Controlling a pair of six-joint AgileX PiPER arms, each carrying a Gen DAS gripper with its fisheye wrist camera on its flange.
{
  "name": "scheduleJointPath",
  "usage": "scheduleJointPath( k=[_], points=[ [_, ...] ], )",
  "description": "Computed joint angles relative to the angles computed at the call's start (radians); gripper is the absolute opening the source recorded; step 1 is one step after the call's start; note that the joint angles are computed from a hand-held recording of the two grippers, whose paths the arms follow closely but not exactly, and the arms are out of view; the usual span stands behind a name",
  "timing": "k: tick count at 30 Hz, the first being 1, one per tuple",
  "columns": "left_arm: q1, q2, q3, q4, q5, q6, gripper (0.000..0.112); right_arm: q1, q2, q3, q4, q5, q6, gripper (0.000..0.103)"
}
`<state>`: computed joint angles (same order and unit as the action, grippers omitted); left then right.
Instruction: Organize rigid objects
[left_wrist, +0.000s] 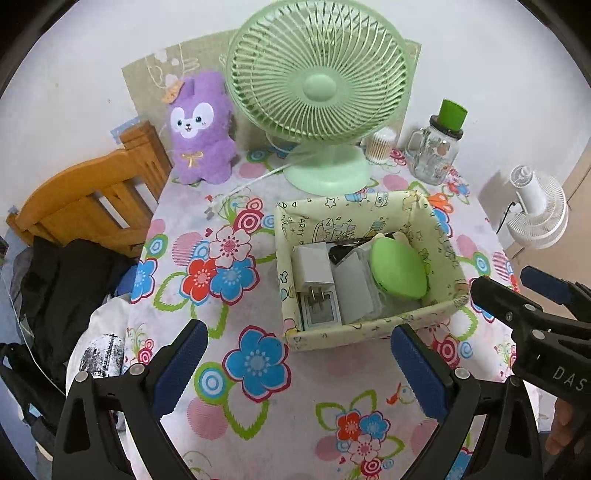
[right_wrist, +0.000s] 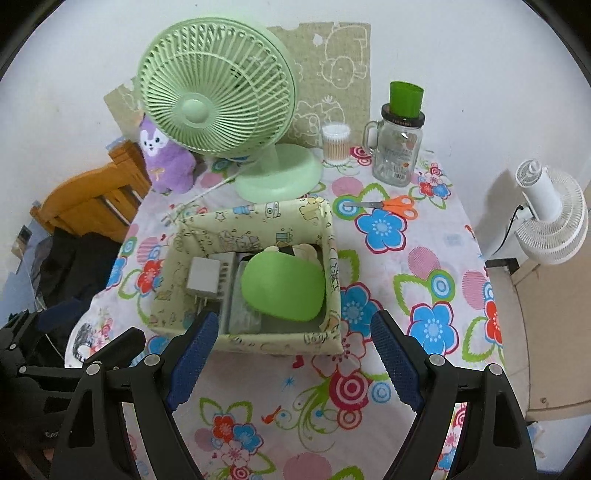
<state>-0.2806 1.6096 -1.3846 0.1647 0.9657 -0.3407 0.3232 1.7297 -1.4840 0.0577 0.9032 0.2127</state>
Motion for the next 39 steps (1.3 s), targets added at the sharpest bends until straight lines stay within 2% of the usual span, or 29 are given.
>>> scheduleJointPath(
  k=[8, 21, 29, 39],
  points=[
    [-0.012, -0.109, 0.04, 0.012, 0.009, -0.018, 0.101, 0.019, -0.107, 0.045, -0.004, 0.008, 0.021, 0.087],
    [-0.074, -0.256, 0.005, 0.081, 0.096, -0.079, 0.102, 0.083, -0.281, 0.05, -0.111, 0.073, 0.071, 0.087],
    [-0.135, -0.332, -0.005, 0.134, 0.15, -0.148, 0.103, 0.136, -0.376, 0.055, -0.219, 0.094, 0.162, 0.093],
    [-0.213, -0.426, 0.032, 0.198, 0.222, -0.219, 0.103, 0.154, -0.465, 0.122, -0.23, 0.129, 0.2, 0.095]
  ],
)
